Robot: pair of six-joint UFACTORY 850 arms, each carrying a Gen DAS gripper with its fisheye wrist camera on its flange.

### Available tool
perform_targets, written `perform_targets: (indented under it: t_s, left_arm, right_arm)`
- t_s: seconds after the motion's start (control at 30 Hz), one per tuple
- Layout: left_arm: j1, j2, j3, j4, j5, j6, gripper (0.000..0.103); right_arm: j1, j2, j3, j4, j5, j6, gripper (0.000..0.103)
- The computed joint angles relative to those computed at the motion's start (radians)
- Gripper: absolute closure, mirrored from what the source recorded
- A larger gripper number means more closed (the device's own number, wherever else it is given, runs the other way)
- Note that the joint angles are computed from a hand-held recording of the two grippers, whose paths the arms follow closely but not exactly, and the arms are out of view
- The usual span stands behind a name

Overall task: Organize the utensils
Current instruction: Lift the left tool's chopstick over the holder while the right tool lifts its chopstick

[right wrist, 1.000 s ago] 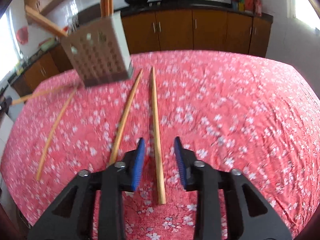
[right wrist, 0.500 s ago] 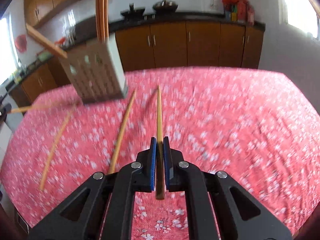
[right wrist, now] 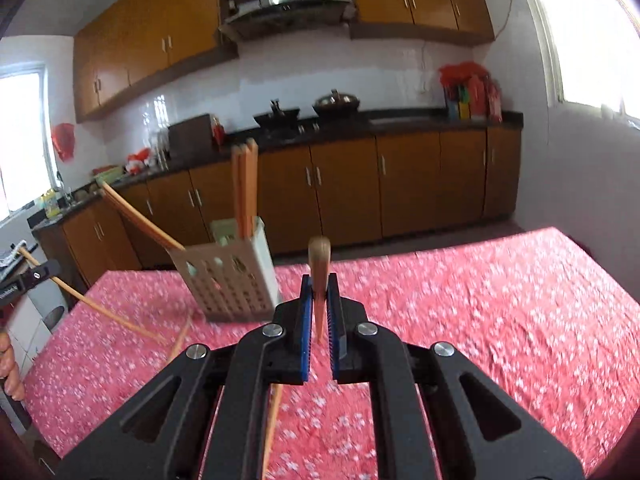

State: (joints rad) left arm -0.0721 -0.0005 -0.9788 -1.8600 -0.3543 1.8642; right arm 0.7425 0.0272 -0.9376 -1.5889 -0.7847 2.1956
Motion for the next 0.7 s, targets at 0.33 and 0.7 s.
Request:
perform_targets:
  t_s: [0.33,0.7]
  left_arm:
    - [-0.019,0.049,-0.055,0.061,-0.108,-0.028,0.096]
    - [-0.121,0.012,-0.154,-0.371,-0.072,0.316,0.096]
  right_arm:
    - [0.019,0.040,-0.071,-0.226,0.030,0.079,0.096]
    - [-0.001,-0.050,-0.186,-0.358,-0.026,0.121,0.096]
